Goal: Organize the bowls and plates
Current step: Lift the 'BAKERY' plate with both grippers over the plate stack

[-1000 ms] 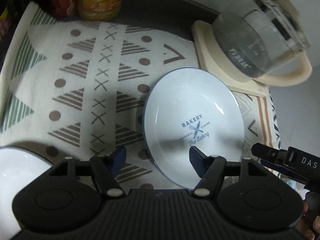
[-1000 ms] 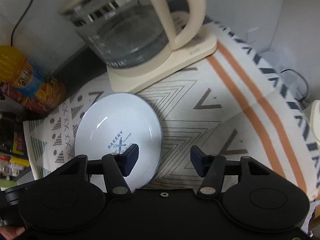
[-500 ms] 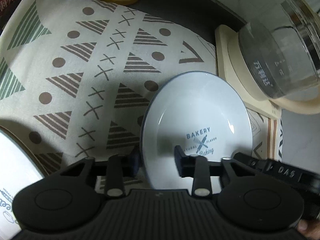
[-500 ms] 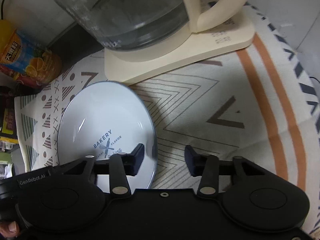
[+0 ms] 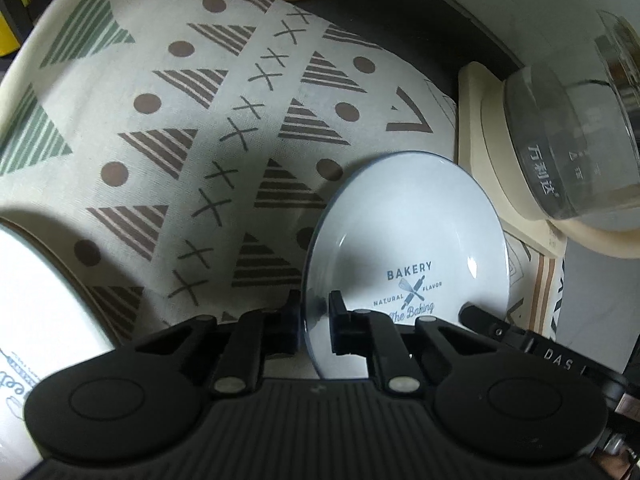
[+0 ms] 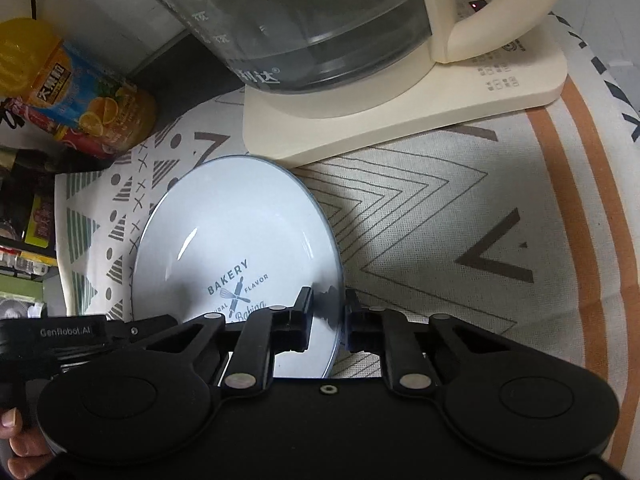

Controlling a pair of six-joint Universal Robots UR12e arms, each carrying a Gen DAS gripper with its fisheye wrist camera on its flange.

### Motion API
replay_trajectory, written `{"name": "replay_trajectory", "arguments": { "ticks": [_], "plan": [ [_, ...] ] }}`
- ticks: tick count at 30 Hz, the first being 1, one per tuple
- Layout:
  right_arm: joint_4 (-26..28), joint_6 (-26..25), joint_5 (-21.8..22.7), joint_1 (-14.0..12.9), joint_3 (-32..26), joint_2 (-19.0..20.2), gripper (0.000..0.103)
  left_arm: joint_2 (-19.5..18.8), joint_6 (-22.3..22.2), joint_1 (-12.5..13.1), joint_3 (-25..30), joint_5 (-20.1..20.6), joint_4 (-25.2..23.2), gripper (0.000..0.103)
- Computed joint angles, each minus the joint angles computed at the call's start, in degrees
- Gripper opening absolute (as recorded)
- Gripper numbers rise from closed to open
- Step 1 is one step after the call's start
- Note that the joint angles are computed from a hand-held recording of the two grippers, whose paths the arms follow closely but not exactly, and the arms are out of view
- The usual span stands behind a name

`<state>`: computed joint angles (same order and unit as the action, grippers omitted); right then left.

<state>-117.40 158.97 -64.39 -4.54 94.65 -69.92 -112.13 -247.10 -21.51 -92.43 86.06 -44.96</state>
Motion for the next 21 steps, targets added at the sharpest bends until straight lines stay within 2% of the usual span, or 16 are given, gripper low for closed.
{"name": "replay_trajectory", "arguments": {
  "ticks": [5,12,21],
  "plan": [
    [-2.4,-0.6,1.6,-0.3,1.1,-1.4,0.010,0.6,1.1,-0.2,0.2,1.2,0.5,0.011],
    [-6.8,2.3,2.8,-0.4,3.0,-3.5,0.010,2.4,4.5,0.1,-1.4,1.9,4.2,0.011],
    [-11.8,7.2,4.6,0.6,5.7,-6.4,0.010,5.7,6.2,0.9,-5.1,1.7,8.7,0.011]
  ]
}}
